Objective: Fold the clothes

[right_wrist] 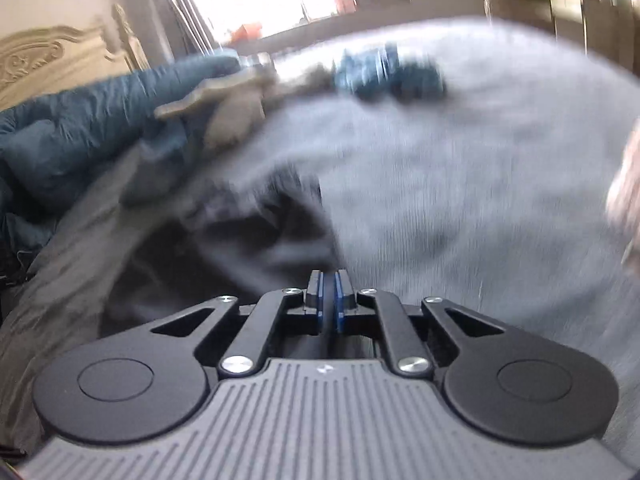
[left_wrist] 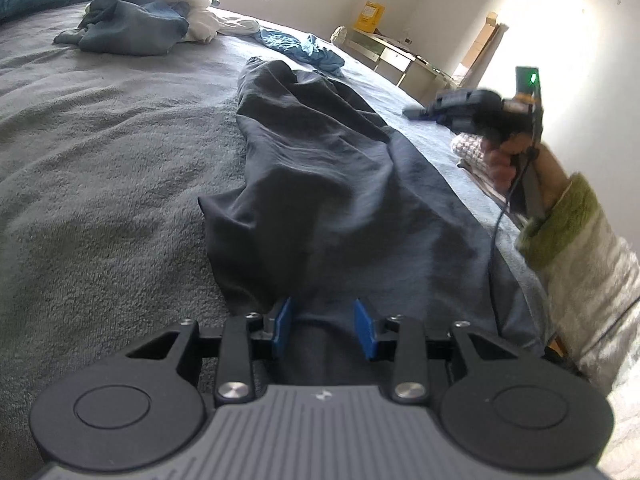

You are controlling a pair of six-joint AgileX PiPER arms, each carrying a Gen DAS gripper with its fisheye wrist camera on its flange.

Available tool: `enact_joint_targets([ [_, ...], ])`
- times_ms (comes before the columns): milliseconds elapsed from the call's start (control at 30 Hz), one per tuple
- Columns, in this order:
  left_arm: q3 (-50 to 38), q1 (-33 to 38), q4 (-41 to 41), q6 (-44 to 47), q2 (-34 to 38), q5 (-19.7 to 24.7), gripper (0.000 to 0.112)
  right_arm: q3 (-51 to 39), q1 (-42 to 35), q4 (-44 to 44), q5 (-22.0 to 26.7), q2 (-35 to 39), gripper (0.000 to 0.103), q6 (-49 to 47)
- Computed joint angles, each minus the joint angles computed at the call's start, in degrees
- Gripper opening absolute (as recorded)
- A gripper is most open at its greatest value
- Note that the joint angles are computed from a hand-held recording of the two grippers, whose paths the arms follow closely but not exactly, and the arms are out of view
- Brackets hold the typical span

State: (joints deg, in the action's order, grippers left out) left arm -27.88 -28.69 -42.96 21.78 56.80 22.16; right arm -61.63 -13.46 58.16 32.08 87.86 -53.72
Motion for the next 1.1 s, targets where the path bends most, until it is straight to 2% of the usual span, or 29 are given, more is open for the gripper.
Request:
enact_joint_targets([
  [100,0.60,1.37,-4.74,4.80,0.27,0.19,0.036,-6.76,3.35,-3.89,1.98,3.90,0.007,3.25],
  [267,1.86,2.21,-9.74,8.76,-0.04,-0.26,0.036,-21.55,6.63,-5.99,5.25,19.07,0.007,6.84],
  [333,2.38,3.48,-12.90,12.28,-0.17,0.58,0.036,-27.92,6.72,-12.91,3.79,25.30,0.004,16.11],
  [400,2.71,5.04,-16.16,16.08,-0.02,1.82,0.036,-31.94,5.77,-15.52,5.27,28.52,0.004,22.23],
  [467,3.18,6.78,-19.70,20.59,0.13,3.24,0.036,-30.81,4.49,-10.98,5.93,27.27,0.007,19.72],
  [567,3.87,8.62,-23.38,24.60,0.31,4.71,0.036,-25.20,4.88,-3.63,3.34,21.63,0.008,8.85],
  [633,4.12,9.21,-24.76,25.68,0.37,5.12,0.036,-27.35,4.88,-1.56,7.85,22.61,0.010,7.28],
  [700,4.57,9.02,-25.77,26.21,0.07,4.61,0.037,-32.83,5.99,-3.95,12.29,26.65,0.015,10.92],
  [800,5.31,8.52,-26.79,26.35,-0.65,3.66,0.037,-42.50,9.12,-12.48,13.87,34.58,0.017,21.29],
  [867,5.44,8.52,-26.39,25.55,-1.17,3.56,0.037,-46.38,9.85,-14.33,14.46,37.49,0.017,25.94],
  [933,5.26,8.77,-24.87,23.60,-1.88,3.99,0.036,-45.33,9.57,-13.71,14.09,35.86,0.017,28.42],
  [1100,6.51,10.33,-23.20,21.38,-6.79,5.25,0.038,-37.38,9.20,-19.62,14.84,23.24,0.020,27.79],
])
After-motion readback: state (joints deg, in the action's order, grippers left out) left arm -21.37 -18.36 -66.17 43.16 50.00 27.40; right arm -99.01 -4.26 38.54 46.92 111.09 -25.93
